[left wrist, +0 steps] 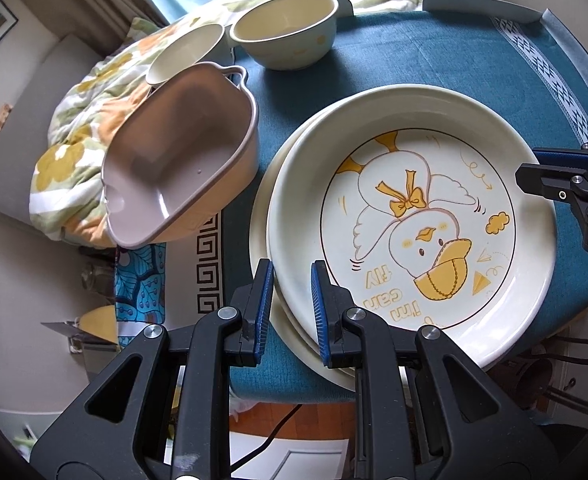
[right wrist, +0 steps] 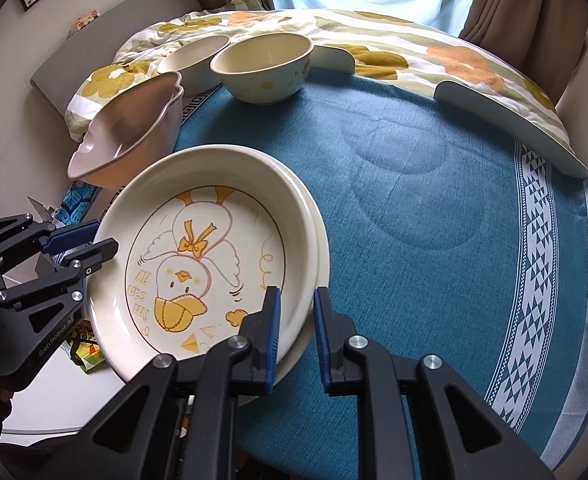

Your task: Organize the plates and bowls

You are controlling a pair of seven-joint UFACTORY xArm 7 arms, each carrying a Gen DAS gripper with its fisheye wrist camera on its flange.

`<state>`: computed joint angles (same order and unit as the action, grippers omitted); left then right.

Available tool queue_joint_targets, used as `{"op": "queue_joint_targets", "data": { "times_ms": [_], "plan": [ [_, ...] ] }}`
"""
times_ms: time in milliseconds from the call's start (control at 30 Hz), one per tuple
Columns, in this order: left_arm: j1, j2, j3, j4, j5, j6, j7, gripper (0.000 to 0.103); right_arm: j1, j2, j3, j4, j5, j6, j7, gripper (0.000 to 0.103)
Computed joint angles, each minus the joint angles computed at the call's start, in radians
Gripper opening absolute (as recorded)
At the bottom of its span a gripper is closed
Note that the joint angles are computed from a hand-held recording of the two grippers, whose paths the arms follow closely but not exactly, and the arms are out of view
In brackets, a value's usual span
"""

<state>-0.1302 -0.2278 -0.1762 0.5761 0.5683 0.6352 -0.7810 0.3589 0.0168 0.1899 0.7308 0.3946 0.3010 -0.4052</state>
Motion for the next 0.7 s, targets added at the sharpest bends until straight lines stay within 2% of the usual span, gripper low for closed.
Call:
{"op": "queue_joint_targets", "data": {
  "times_ms": [100,200,233,267,333,367,400,467,533,633,700],
  "plan": [
    [-0.007,-0.01,0.029,-0.003,-0.071,-0.021,0.052,0.016,-0.003,-0.002,-0.002,0.008,0.023,0.019,-0.017,0.015],
    [0.009,-0.052,0.046,-0.008,-0.12,-0.042,0.081,0.016,-0.008,-0.024,-0.009,0.019,0.121,0.038,-0.074,0.015],
    [0.018,-0.071,0.05,-0.01,-0.137,-0.047,0.086,0.019,-0.01,-0.03,-0.015,0.032,0.158,0.058,-0.103,0.015],
    [0.027,-0.092,0.059,-0.014,-0.16,-0.059,0.093,0.023,-0.011,-0.034,-0.02,0.045,0.182,0.075,-0.122,0.02],
    [0.054,-0.136,0.068,-0.024,-0.196,-0.085,0.087,0.05,-0.009,-0.05,-0.027,0.059,0.239,0.073,-0.175,0.059],
    [0.077,-0.156,0.062,-0.028,-0.195,-0.095,0.068,0.088,-0.005,-0.059,-0.032,0.066,0.295,0.067,-0.23,0.097],
    [0.113,-0.181,0.041,-0.035,-0.17,-0.106,0.024,0.102,0.0,-0.066,-0.038,0.077,0.361,0.07,-0.292,0.103],
    [0.15,-0.221,0.035,-0.047,-0.16,-0.131,-0.005,0.103,0.008,-0.071,-0.051,0.107,0.481,0.082,-0.411,0.103],
    [0.161,-0.225,0.062,-0.04,-0.203,-0.121,0.023,0.103,0.01,-0.063,-0.05,0.143,0.506,0.086,-0.451,0.103],
    [0.189,-0.231,0.11,-0.051,-0.262,-0.119,0.061,0.103,-0.001,-0.003,-0.036,0.241,0.336,0.158,-0.324,0.103],
    [0.209,-0.237,0.142,-0.069,-0.298,-0.14,0.1,0.103,0.003,0.039,-0.017,0.286,0.268,0.133,-0.239,0.103]
  ]
}}
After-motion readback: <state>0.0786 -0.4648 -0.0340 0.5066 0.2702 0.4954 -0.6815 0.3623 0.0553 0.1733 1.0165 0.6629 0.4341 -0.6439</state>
